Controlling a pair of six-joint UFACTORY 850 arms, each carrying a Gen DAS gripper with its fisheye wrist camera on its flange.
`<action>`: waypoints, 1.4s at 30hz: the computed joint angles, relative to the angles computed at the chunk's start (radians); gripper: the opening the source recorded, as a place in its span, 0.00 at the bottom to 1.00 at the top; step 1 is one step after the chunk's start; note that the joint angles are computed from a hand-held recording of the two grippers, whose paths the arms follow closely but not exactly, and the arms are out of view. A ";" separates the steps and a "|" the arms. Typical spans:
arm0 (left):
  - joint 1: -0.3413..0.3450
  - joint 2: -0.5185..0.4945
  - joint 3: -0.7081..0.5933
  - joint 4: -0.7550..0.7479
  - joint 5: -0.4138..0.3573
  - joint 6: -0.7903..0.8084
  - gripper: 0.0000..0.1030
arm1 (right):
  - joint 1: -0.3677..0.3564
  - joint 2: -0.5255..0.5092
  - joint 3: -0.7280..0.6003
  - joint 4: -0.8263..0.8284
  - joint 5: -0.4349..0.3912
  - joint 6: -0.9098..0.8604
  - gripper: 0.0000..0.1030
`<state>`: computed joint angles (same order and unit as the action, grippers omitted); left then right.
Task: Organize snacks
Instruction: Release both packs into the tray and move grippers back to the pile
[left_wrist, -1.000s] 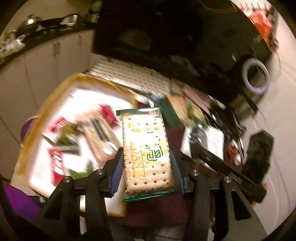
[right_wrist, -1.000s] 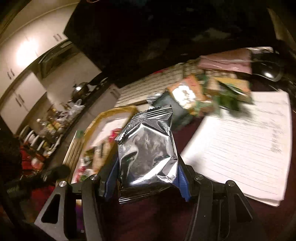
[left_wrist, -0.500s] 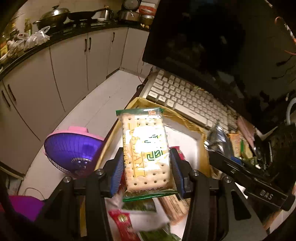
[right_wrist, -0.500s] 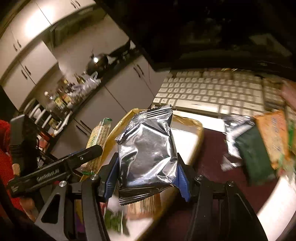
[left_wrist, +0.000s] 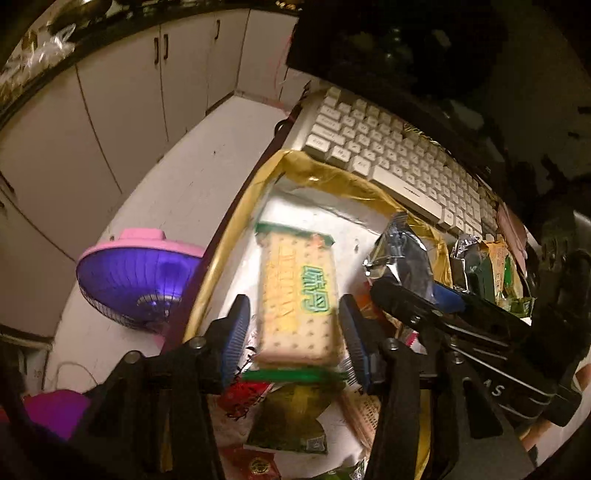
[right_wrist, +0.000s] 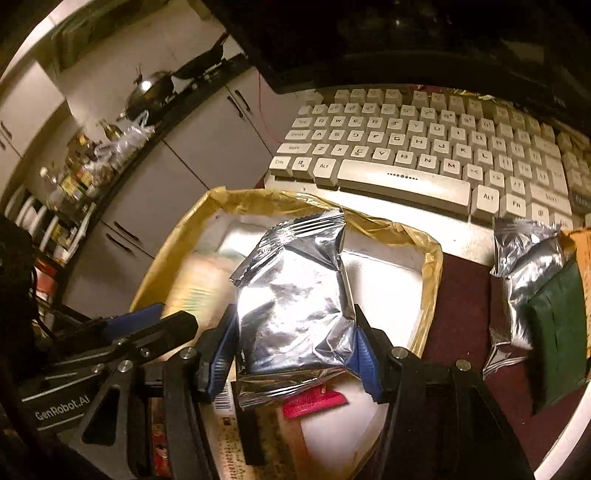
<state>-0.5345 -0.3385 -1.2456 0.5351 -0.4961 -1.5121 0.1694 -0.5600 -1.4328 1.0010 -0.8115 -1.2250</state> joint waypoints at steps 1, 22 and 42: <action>0.000 0.014 0.017 0.025 0.016 -0.039 0.55 | -0.002 0.003 0.003 0.005 -0.005 -0.006 0.57; -0.279 -0.050 -0.105 0.428 -0.055 -0.489 0.76 | -0.365 0.121 0.256 0.234 -0.227 -0.246 0.62; -0.292 -0.166 -0.259 0.253 -0.049 -0.331 0.76 | -0.388 -0.089 -0.083 0.205 0.026 0.104 0.57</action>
